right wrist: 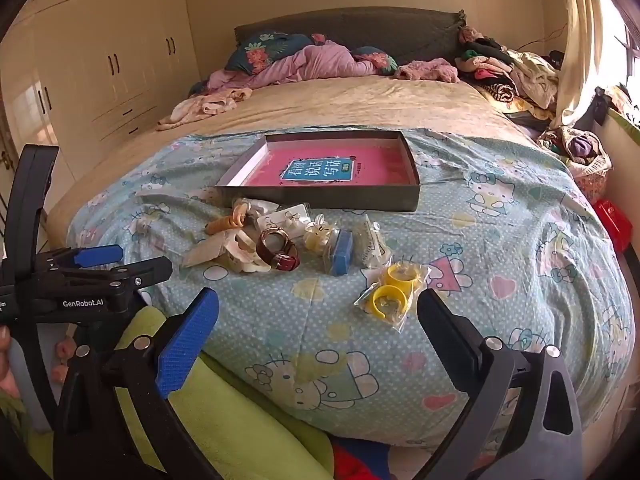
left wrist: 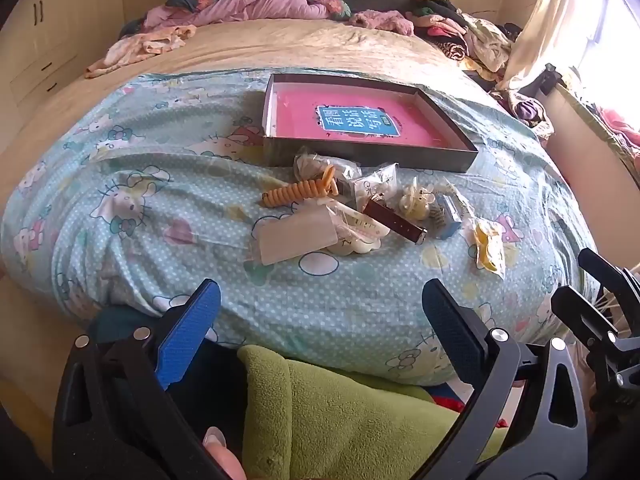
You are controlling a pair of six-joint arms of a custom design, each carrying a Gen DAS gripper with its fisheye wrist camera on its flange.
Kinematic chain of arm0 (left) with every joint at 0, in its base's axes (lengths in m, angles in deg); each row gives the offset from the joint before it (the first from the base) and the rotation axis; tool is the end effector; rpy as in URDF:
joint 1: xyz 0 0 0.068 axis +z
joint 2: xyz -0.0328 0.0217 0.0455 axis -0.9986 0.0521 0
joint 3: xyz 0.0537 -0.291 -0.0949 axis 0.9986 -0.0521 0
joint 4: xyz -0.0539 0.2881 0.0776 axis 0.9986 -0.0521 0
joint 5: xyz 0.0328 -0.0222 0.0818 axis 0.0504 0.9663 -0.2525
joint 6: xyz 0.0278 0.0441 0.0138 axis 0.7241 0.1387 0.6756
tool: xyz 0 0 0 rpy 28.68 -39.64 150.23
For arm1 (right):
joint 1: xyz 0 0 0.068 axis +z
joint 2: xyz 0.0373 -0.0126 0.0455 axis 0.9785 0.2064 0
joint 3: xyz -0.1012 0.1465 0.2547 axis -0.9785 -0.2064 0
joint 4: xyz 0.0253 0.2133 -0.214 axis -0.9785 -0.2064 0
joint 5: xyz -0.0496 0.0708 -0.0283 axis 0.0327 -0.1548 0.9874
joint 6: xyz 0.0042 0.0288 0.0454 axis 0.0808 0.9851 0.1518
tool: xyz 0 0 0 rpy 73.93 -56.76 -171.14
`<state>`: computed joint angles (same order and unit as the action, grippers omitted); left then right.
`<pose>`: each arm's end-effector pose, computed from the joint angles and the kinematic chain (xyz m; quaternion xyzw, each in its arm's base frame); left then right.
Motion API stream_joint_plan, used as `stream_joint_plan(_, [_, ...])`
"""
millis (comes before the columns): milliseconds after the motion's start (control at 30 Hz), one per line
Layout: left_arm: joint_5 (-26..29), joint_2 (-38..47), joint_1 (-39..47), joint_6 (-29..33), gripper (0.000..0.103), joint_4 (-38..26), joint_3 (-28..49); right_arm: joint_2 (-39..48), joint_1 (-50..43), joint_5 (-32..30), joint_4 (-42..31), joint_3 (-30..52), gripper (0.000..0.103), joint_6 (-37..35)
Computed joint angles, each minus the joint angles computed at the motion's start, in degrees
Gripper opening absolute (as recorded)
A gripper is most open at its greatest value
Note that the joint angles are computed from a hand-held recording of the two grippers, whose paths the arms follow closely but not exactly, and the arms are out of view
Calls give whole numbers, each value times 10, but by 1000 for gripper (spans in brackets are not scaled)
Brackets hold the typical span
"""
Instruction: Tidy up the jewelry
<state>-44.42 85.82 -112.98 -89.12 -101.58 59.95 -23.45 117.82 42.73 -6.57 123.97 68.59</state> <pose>0.2350 -0.1153 0.2527 0.1417 0.9350 -0.1083 0.3066 0.1064 0.0679 0.2735 0.0340 0.9128 0.0371 0.4053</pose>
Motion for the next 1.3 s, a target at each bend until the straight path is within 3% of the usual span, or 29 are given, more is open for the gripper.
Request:
stream_joint_plan(333, [6, -12, 6, 5, 94, -10, 6, 6, 36, 27, -7, 7, 99, 26])
stream_joint_plan(1300, [-3, -22, 0, 5, 94, -7, 2, 8, 28, 15, -3, 9, 99, 19])
